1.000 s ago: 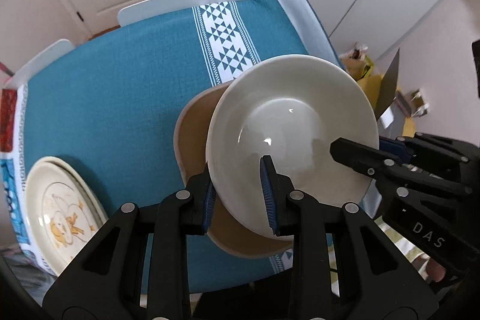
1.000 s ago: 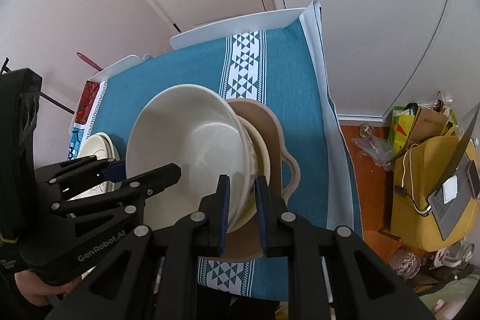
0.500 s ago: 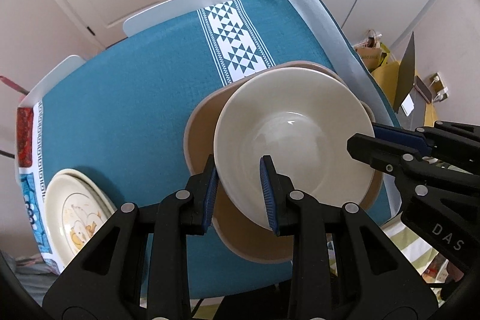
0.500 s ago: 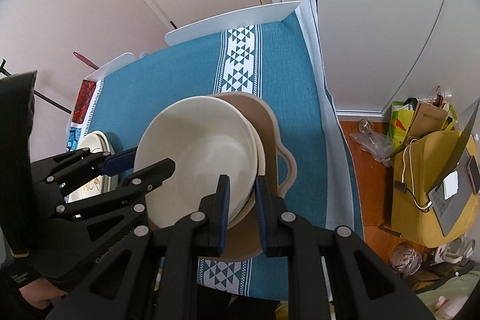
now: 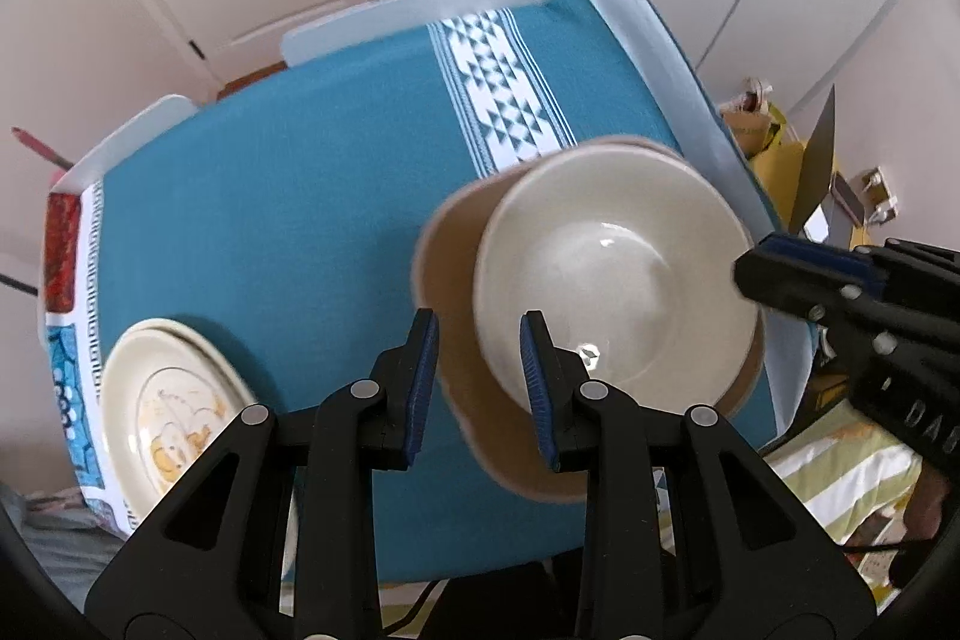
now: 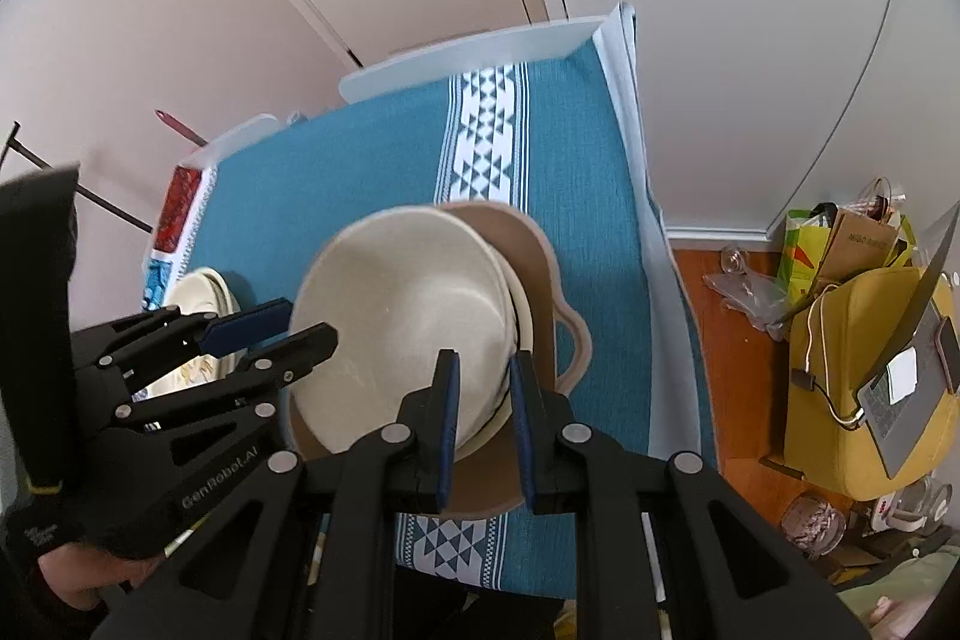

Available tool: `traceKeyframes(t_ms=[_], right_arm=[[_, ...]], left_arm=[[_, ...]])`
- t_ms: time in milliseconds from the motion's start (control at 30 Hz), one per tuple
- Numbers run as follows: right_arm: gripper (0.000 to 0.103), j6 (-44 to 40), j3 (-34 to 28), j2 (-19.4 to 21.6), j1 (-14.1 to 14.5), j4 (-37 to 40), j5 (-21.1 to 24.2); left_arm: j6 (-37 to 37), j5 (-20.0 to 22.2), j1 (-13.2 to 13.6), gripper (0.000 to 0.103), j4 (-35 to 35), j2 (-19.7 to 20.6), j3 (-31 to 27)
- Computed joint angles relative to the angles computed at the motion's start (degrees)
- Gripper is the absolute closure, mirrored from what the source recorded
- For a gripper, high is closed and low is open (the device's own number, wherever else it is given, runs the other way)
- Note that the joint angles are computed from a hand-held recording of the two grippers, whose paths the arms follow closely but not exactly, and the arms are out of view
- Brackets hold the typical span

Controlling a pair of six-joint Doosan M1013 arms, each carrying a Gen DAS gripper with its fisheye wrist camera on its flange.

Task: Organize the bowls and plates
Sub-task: 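Open both grippers and lift them off the white bowl, then grasp the rim of the beige dish holding the bowls with both grippers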

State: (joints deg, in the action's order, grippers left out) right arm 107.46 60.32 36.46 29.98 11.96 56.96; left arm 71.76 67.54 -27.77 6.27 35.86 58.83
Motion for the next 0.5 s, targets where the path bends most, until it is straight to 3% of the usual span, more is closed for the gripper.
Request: traceKeyframes(t_ms=[200, 233, 267, 300, 333, 367, 400, 500], right_arm=[[0.086, -2.25, 0.24, -1.93, -0.22, -0.48, -2.12], [0.073, -2.68, 0.67, -2.5, -0.25, -0.64, -2.91], [0.06, -3.05, 1.23, -3.12, -0.25, -0.8, -3.96], [0.029, -3.28, 1.62, -3.53, -0.21, -0.89, -4.84], [0.01, -3.48, 2.44, -4.25, -0.2, -0.93, -6.41], [0.01, -3.44, 2.79, -4.59, -0.18, -1.18, -7.06], [0.01, -3.21, 2.97, -4.83, -0.14, -1.72, -7.33], [0.009, -1.69, 3.63, -5.59, 0.17, -5.43, -7.97]], left_arm=[[-2.07, -5.42, 0.46, 0.077, 3.66, -3.56, 2.4], [-2.62, -6.87, 0.6, 0.076, 4.37, -4.38, 3.12], [-3.11, -8.17, 0.75, 0.063, 4.65, -5.07, 3.78], [-3.77, -9.61, 0.92, 0.028, 4.94, -5.82, 4.51], [-5.07, -11.52, 1.01, 0.009, 5.96, -6.74, 5.53], [-6.84, -13.75, 0.93, 0.0, 7.77, -7.66, 6.72], [-8.56, -16.87, 0.86, 0.0, 9.79, -8.81, 8.35], [-5.38, -16.57, 1.31, 0.0, 7.57, -9.19, 7.96]])
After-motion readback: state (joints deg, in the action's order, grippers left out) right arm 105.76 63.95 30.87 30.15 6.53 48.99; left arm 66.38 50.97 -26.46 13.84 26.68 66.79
